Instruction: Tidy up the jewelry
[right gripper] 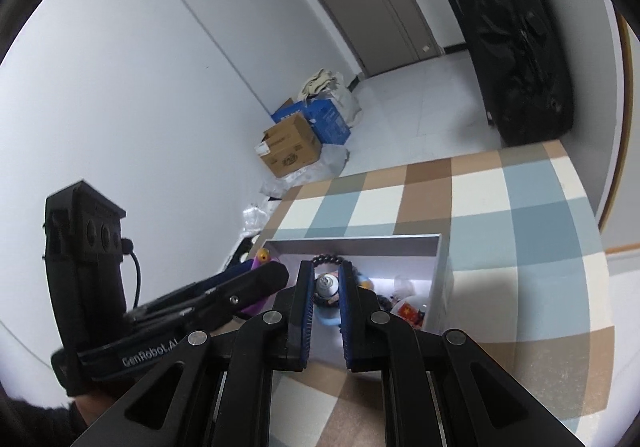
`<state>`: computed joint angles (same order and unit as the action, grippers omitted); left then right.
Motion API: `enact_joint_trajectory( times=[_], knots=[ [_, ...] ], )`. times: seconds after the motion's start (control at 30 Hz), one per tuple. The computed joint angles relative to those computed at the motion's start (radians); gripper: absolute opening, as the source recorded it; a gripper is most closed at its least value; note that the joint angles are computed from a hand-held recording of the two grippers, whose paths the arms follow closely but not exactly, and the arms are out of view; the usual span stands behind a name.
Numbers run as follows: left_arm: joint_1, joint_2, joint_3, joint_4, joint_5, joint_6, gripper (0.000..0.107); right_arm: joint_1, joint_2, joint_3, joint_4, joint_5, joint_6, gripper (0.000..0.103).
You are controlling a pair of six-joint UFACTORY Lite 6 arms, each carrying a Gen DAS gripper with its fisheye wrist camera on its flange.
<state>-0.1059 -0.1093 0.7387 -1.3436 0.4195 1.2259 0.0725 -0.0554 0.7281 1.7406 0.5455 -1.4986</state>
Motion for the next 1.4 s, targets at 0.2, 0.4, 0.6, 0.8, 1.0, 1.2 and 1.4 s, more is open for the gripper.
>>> enact_joint_trajectory(
  times=[0.2,0.4,0.6,0.8,1.0,1.2,1.4],
  knots=[
    [-0.022,0.054,0.042,0.048,-0.025,-0.076,0.048,-0.039,0.055,0.036,-0.026,0.039,0.042,0.011],
    [-0.004,0.08,0.072,0.03,0.019,-0.096,0.049,-0.051,0.077,0.048,-0.045,0.034,0.058,0.014],
    [0.027,0.045,0.05,-0.058,0.053,-0.025,0.073,-0.084,0.019,-0.006,0.031,0.056,0.012,0.078],
    [-0.007,0.026,0.042,-0.037,-0.043,-0.059,0.074,-0.108,-0.031,-0.036,0.056,0.035,-0.021,0.089],
    [-0.015,-0.035,-0.01,-0.113,-0.126,0.013,0.074,-0.095,-0.096,-0.081,0.109,-0.033,-0.085,0.102],
    [-0.019,-0.102,-0.076,-0.177,-0.192,0.072,0.086,-0.068,-0.197,-0.152,0.154,-0.087,-0.163,0.103],
    [-0.071,-0.209,-0.158,-0.343,-0.28,0.266,0.086,-0.013,-0.328,-0.235,0.194,-0.14,-0.237,0.103]
  ],
)
